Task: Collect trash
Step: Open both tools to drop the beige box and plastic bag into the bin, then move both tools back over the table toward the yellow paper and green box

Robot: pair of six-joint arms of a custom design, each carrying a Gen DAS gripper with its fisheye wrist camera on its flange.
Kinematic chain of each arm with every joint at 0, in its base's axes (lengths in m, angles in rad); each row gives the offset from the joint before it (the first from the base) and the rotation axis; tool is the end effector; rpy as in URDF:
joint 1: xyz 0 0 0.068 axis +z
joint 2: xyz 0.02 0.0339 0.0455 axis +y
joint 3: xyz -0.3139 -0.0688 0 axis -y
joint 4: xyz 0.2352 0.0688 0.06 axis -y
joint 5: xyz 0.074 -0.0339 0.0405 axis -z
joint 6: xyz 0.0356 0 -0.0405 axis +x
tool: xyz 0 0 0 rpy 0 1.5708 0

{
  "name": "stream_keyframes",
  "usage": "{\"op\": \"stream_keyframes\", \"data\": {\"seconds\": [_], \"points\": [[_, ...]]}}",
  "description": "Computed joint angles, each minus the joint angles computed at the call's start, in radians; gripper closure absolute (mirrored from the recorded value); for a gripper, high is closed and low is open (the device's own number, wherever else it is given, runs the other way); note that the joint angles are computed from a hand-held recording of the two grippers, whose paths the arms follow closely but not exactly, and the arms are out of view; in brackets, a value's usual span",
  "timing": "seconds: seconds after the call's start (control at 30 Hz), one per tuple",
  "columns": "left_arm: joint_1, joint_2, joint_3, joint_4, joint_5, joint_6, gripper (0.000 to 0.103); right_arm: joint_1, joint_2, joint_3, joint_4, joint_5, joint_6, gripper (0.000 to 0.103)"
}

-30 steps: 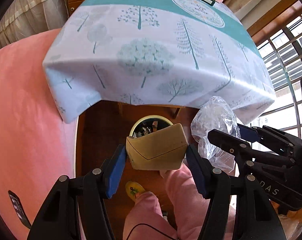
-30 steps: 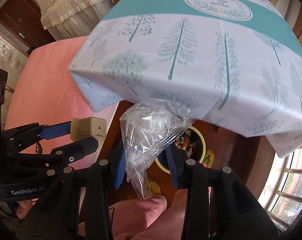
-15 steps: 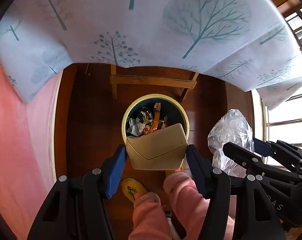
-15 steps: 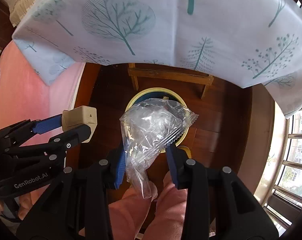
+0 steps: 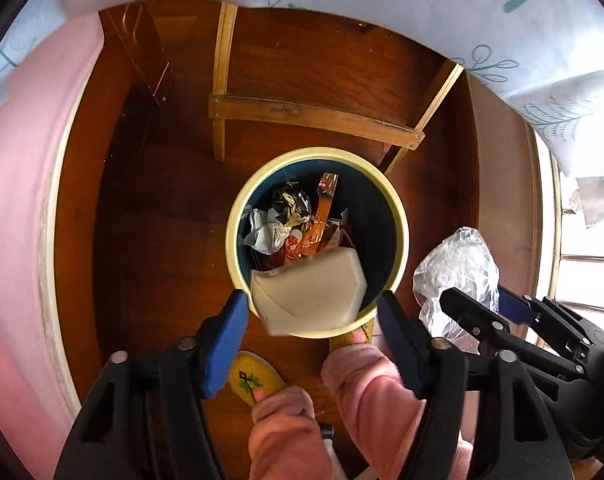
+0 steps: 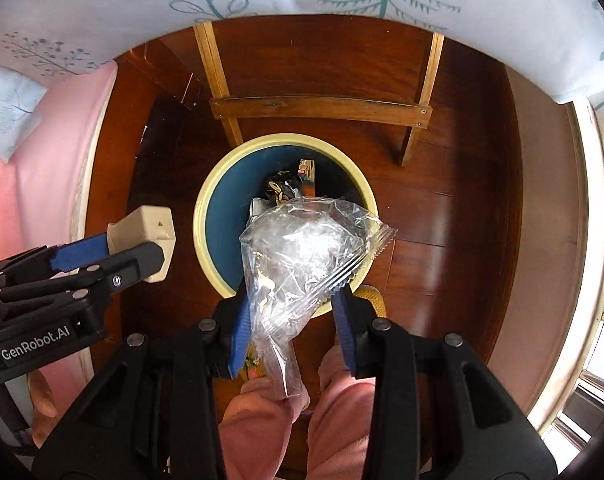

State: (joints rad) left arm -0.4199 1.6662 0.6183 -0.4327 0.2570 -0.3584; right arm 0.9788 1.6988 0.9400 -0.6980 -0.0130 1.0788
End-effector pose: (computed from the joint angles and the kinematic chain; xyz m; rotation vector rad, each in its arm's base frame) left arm 0.2055 -0.1017 0.1442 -0.1133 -3.0963 0.4235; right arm 0.1584 0.2363 0.1977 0.1533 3.0859 0.1614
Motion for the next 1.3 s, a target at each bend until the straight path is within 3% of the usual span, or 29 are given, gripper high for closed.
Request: {"op": "stream_keyframes", "data": {"seconds": [0.07, 0.23, 0.4, 0.67, 0.77, 0.8, 0.83, 1.07, 1.3], "points": [[0.01, 0.009, -0.01, 0.03, 0.007, 0.003, 0.015, -0.01, 0.015, -0.013, 0.03, -0.003, -0.008, 0.07], [0.024, 0.003, -0.022, 0.057, -0.007, -0.004, 0.015, -0.036, 0.056, -0.011, 0.074, -0.003, -0.037, 0.07], [0.063, -0.06, -0.031, 0.009, -0.052, -0.01, 0.015, -0.062, 0.124, 0.006, 0.127, -0.016, -0.089, 0.07], [0.226, -0.149, -0.057, -0.046, -0.086, 0.042, 0.015, -0.074, 0.25, 0.105, 0.138, -0.038, -0.149, 0.068], [0.281, -0.197, -0.05, -0.085, -0.096, 0.067, 0.015, -0.081, 0.289, 0.149, 0.107, -0.053, -0.153, 0.061], [0.296, -0.214, -0.045, -0.102, -0.098, 0.071, 0.015, -0.081, 0.292, 0.157, 0.095, -0.05, -0.155, 0.053], [0.31, -0.23, -0.039, -0.12, -0.098, 0.077, 0.015, -0.08, 0.292, 0.166, 0.086, -0.048, -0.153, 0.049], [0.372, -0.363, 0.063, -0.326, -0.088, 0.118, 0.015, -0.049, 0.25, 0.241, -0.031, -0.022, -0.14, 0.048], [0.403, -0.462, 0.326, -0.678, -0.079, 0.157, 0.015, 0.003, 0.181, 0.469, -0.317, -0.002, -0.123, 0.048]]}}
